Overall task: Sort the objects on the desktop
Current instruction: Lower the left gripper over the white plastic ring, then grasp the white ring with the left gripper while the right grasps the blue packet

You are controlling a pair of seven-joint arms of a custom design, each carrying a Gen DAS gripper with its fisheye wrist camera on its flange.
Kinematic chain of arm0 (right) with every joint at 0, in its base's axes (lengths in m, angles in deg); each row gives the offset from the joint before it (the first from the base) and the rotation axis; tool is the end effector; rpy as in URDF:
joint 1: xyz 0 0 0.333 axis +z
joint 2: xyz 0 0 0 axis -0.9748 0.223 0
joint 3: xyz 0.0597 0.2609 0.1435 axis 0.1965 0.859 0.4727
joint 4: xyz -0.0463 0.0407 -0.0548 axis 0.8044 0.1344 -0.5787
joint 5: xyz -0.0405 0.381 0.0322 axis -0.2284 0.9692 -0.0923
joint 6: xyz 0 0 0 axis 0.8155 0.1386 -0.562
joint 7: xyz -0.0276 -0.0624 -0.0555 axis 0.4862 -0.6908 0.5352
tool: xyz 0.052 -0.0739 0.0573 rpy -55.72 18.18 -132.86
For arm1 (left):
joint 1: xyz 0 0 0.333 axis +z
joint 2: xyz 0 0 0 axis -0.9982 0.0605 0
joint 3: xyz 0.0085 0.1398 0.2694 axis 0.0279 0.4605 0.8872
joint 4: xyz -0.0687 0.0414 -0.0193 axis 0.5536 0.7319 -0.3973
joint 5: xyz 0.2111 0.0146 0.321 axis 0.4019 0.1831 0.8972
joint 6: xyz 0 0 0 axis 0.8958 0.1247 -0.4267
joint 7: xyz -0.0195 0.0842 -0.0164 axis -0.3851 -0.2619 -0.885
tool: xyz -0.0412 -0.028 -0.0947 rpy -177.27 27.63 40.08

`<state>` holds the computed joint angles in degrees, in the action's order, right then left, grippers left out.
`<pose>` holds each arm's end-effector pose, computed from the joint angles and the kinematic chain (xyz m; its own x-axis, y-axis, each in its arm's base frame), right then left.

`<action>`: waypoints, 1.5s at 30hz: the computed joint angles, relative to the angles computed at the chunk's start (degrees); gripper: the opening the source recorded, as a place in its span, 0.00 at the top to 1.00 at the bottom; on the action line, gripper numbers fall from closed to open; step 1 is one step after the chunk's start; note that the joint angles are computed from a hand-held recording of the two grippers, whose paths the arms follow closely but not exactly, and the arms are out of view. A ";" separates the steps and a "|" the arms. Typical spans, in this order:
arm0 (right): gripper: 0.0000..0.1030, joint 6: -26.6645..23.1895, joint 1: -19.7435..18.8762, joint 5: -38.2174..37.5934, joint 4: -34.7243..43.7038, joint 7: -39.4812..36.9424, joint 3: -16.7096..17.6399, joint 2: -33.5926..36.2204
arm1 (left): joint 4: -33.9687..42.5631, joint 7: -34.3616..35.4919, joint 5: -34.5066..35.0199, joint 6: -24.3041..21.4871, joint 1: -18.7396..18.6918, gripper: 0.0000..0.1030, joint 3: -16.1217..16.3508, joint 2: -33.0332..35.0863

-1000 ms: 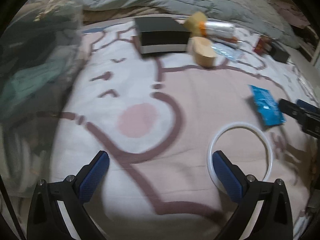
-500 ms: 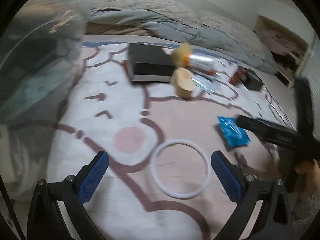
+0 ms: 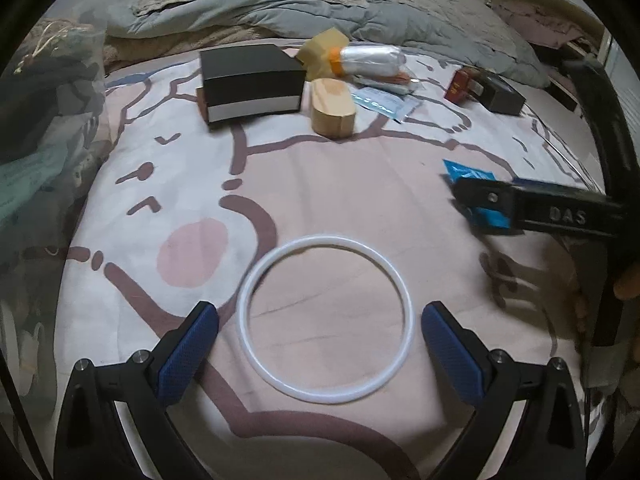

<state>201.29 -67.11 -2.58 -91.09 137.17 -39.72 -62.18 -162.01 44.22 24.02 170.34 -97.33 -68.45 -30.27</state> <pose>0.5344 0.1113 0.4058 -0.0535 -0.9866 -0.1542 -0.8253 0.1306 -0.5493 0.5058 -0.1645 0.4058 -0.3632 -0.9298 0.0606 -0.7849 0.2703 -0.5575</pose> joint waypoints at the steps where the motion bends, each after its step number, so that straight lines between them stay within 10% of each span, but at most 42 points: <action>1: 0.00 -0.10 -0.04 -2.09 -0.04 1.35 0.02 -0.04 | -0.07 -1.64 1.37 0.28 0.33 0.00 -0.04 0.04; 6: 0.00 -3.16 0.50 -18.16 1.60 12.88 0.02 0.96 | 0.29 -3.85 2.54 -0.03 0.92 0.00 -0.07 0.56; 15: 0.00 -3.29 0.84 -18.67 1.23 13.46 -0.33 0.62 | 0.44 -7.26 7.31 -0.45 1.48 0.00 -0.45 1.03; 20: 0.00 1.26 1.31 -3.57 -0.33 0.29 0.48 0.27 | 0.27 -9.93 10.22 -0.12 1.68 0.00 -0.66 1.08; 31: 0.00 0.18 1.45 -8.33 0.00 7.34 0.29 0.25 | 0.48 -8.88 7.24 0.16 1.44 0.00 -0.78 1.51; 45: 0.38 2.02 0.19 -27.02 -0.33 21.71 0.20 -0.47 | -0.06 -1.84 -1.70 1.15 0.79 0.09 -0.35 0.60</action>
<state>203.31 -66.92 -29.60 -91.42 158.87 -39.52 -62.64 -162.08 42.37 22.32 171.49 -96.54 -68.80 -29.67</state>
